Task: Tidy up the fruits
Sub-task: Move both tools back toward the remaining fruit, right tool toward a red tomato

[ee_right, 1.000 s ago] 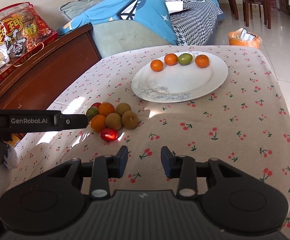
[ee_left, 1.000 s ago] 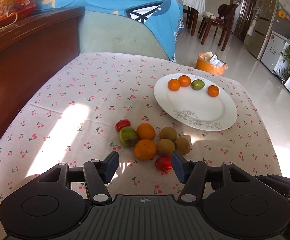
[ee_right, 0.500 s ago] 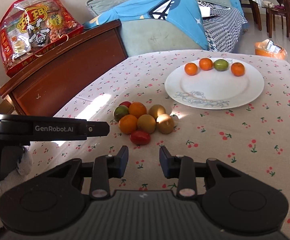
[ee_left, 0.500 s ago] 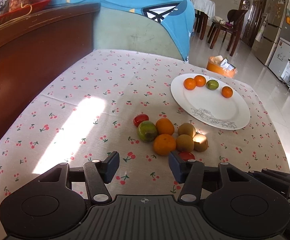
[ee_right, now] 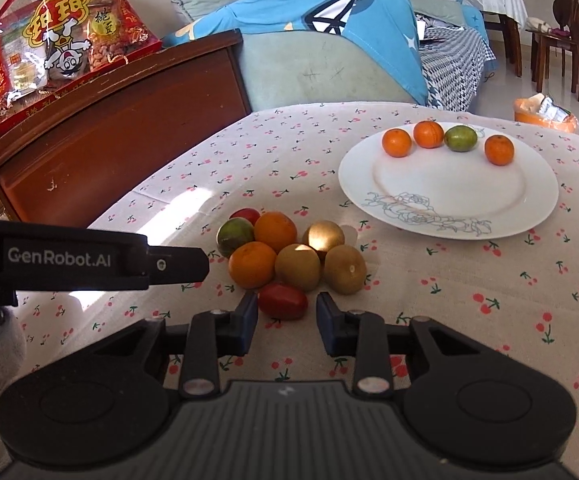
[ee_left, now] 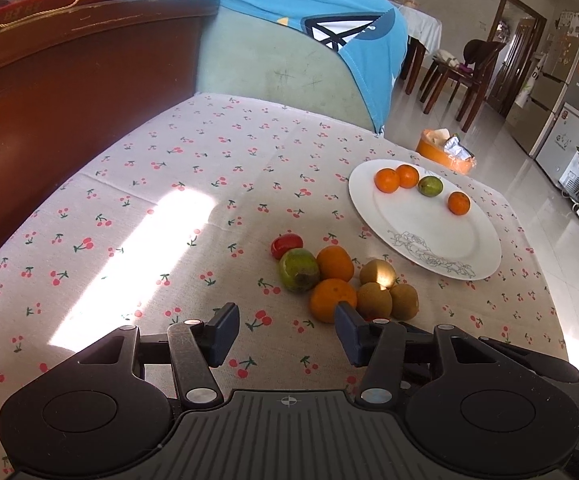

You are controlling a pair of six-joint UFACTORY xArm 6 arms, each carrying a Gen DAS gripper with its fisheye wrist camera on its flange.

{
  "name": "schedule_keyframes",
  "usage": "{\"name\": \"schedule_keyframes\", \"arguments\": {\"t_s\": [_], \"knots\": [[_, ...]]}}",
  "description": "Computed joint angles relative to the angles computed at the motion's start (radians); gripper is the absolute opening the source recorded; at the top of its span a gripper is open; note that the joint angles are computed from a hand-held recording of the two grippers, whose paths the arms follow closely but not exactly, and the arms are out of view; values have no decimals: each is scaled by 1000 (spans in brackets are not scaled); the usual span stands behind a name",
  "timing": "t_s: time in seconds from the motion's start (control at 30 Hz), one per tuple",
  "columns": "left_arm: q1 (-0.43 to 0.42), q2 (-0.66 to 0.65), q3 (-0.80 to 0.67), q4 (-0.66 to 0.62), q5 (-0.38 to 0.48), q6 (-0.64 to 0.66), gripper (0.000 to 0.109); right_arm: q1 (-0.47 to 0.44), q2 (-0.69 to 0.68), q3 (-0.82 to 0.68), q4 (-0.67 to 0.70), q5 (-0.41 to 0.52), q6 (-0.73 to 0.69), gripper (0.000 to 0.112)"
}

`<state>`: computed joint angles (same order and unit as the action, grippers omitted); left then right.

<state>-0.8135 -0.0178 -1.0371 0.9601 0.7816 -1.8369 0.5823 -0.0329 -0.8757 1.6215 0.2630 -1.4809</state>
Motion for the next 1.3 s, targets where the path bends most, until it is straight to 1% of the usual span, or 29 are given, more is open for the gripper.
{"name": "schedule_keyframes", "arguments": {"t_s": [0.03, 0.1, 0.17, 0.33, 0.43, 0.5, 0.6, 0.7, 0.73, 0.9, 1.13, 1.17, 1.2, 1.23, 1.3], "knots": [[-1, 6, -6, 0, 2, 6, 50, 0, 2, -2, -2, 2, 0, 27], [0, 17, -16, 0, -2, 13, 50, -1, -4, 4, -5, 0, 3, 26], [6, 28, -21, 10, -26, 9, 50, -7, -17, 17, -37, 1, 38, 25], [11, 81, -60, 12, -55, 39, 45, -34, -54, 53, -95, -20, 121, 23], [20, 109, -71, 18, -89, 29, 42, -51, -63, 60, -112, -38, 163, 22], [22, 126, -83, 21, -89, 24, 40, -55, -62, 58, -101, -57, 165, 21], [25, 138, -94, 43, -98, 8, 39, -62, -50, 54, -126, -64, 210, 21], [21, 156, -116, 56, -73, 25, 39, -64, -45, 48, -118, -62, 209, 22], [20, 160, -121, 56, -67, 32, 39, -64, -45, 47, -112, -60, 203, 23], [22, 174, -131, 71, -53, 31, 40, -67, -40, 41, -78, -47, 168, 27], [30, 185, -135, 115, -63, 5, 39, -58, -12, 11, -27, -57, 95, 29], [32, 183, -131, 120, -70, -3, 38, -57, -9, 8, -20, -58, 85, 29], [33, 182, -129, 124, -74, -6, 31, -57, -8, 6, -22, -56, 81, 29], [33, 181, -127, 127, -80, -8, 29, -56, -7, 5, -27, -57, 79, 29], [33, 179, -122, 139, -93, -19, 29, -58, -5, 4, -25, -55, 79, 25]]}}
